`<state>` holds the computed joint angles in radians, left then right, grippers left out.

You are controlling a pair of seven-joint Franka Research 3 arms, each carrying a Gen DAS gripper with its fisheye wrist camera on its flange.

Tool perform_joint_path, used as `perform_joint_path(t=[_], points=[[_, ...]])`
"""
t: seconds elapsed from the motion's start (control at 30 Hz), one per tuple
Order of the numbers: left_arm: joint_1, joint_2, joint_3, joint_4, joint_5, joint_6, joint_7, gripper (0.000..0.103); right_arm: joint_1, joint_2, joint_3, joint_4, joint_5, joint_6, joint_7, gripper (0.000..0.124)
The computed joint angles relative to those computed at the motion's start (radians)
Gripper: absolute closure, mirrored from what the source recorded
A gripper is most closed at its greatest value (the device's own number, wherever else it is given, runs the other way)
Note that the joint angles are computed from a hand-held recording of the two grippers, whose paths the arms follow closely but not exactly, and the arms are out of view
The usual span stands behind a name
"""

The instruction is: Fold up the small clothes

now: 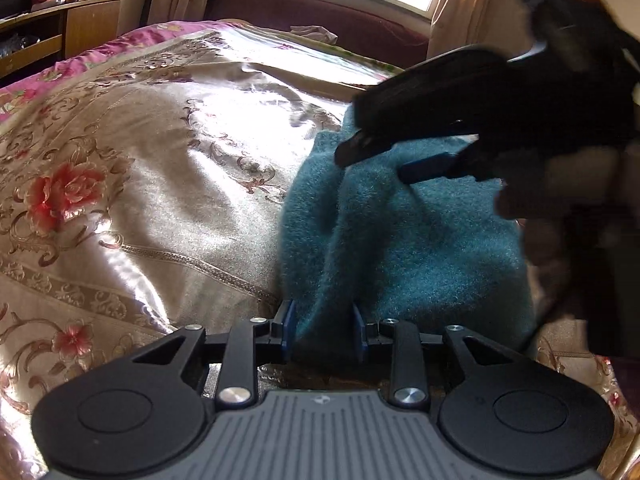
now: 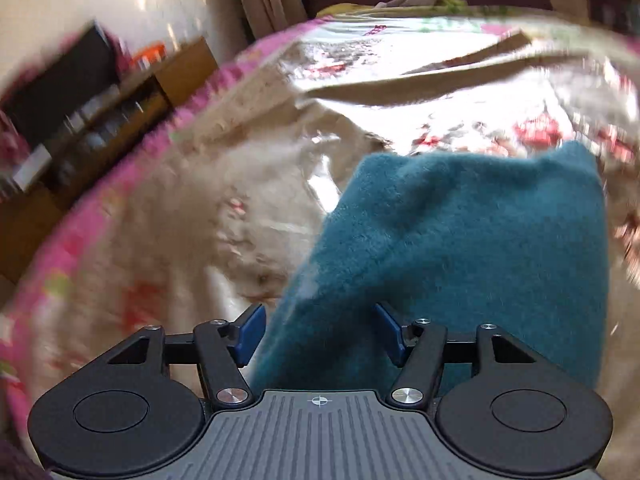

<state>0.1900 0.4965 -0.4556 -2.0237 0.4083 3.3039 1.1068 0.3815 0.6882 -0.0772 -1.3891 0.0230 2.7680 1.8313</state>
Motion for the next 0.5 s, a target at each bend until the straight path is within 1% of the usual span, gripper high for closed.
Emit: perform_joint_path(t=[0.03,0.07,0.1,0.13,0.17,0.2,0.23,0.3,0.33,0.37,0.4,0.43,0.47,0.5], points=[[0.006,0.001,-0.005,-0.002,0.002,0.005,0.000,0.068,0.036,0.019,-0.044,0.020,-0.038,-0.012,0.030,0.067],[0.017,0.004,-0.015,-0.003,0.004,0.008,-0.001,0.068,0.053,0.031,-0.065,0.034,-0.058,-0.025,0.054,0.070],[0.033,0.007,-0.029,-0.006,0.008,0.013,-0.004,0.068,0.049,0.032,-0.060,0.037,-0.060,-0.029,0.060,0.073],[0.044,0.006,-0.036,-0.012,0.010,0.026,-0.011,0.068,0.039,0.026,-0.047,0.032,-0.054,-0.029,0.058,0.081],[0.045,0.002,-0.032,-0.021,0.012,0.049,-0.021,0.068,0.021,0.013,-0.022,0.021,-0.037,-0.026,0.046,0.086],[0.041,-0.004,-0.023,-0.031,0.016,0.071,-0.035,0.068,0.001,-0.004,0.006,0.005,-0.016,-0.019,0.027,0.098],[0.038,-0.012,-0.014,-0.041,0.024,0.087,-0.050,0.068,-0.012,-0.018,0.024,-0.007,0.001,-0.011,0.010,0.103],[0.052,-0.014,-0.021,-0.045,0.050,0.084,-0.083,0.068,-0.020,-0.037,0.045,-0.028,0.015,0.018,-0.020,0.108],[0.069,-0.011,-0.035,-0.045,0.068,0.082,-0.100,0.068,-0.051,-0.034,0.091,-0.023,0.056,0.024,-0.068,0.122],[0.085,-0.007,-0.048,-0.044,0.086,0.079,-0.114,0.068,-0.064,-0.022,0.120,-0.001,0.132,0.006,-0.121,0.123],[0.067,-0.015,-0.029,-0.045,0.089,0.073,-0.124,0.067,-0.051,0.001,0.114,0.031,0.138,-0.008,-0.134,0.123],[0.034,-0.025,0.004,-0.044,0.084,0.061,-0.130,0.067,-0.015,0.025,0.072,0.053,0.073,-0.003,-0.086,0.123],[0.024,-0.027,0.013,-0.041,0.085,0.048,-0.132,0.067,0.002,0.043,0.048,0.073,0.045,-0.017,-0.038,0.122],[0.022,-0.027,0.015,-0.041,0.085,0.046,-0.133,0.066,-0.007,0.046,0.060,0.076,0.087,-0.026,-0.043,0.122]])
